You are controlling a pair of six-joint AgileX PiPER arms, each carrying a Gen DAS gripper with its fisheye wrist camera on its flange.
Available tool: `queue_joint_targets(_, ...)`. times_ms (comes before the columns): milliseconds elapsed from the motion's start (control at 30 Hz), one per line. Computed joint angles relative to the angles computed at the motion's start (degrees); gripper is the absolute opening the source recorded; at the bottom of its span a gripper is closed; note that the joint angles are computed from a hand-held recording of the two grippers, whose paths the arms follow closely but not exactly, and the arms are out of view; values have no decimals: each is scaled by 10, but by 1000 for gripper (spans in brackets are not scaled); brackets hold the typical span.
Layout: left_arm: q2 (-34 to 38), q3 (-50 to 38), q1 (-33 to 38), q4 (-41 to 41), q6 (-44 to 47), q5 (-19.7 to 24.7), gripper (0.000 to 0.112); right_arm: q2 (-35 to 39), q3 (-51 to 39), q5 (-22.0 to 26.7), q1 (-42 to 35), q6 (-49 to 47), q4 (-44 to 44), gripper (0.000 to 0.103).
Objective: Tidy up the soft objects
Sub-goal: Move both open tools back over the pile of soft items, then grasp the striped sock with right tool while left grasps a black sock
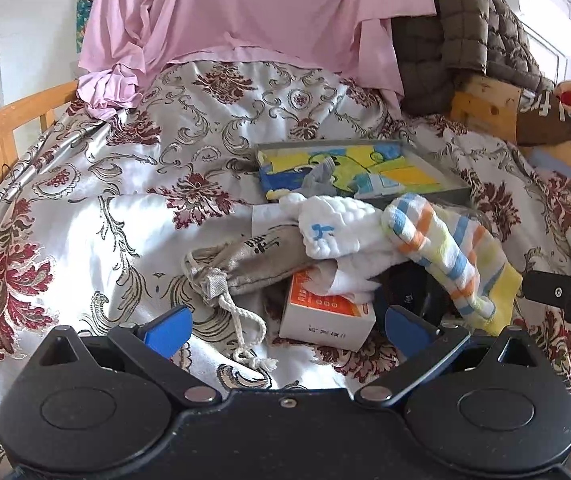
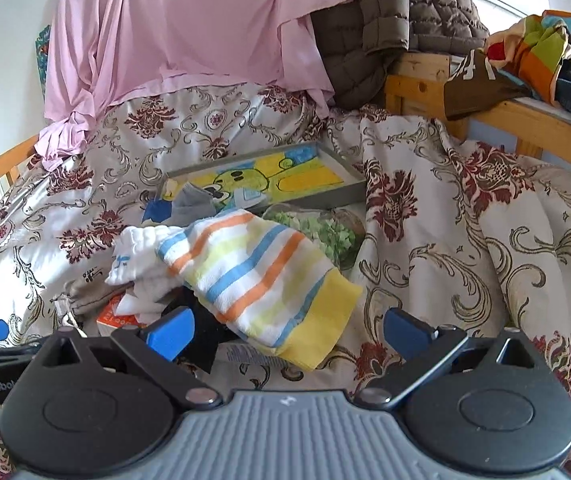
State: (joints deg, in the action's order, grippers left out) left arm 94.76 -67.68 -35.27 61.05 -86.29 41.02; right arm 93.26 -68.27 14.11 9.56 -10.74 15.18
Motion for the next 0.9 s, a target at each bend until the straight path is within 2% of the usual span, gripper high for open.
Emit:
queue_joint_targets(167,19,-18,-2,-7,34,5,102,14,-19,23,-4,-5,13,103)
queue_joint_targets(300,30,-22,0,7,41,-12,102,45,-65,66,-24,-107,116,103)
queue_joint_targets(433,43,-25,10,37,61,-65,102,85,-116,94,-43,-193,198,103)
queue_joint_targets(700,75,-27,34,94,120,-190,102,167,-220,140,-47,-325,273,103)
queue_joint_targets(833,104,-50,44,67,197,-235,96,196,-254,162,-39,-375,293,101)
queue_joint_targets(900,121,-66,52,26,249,-253,94,205,-262,161,-31,-389,292,97)
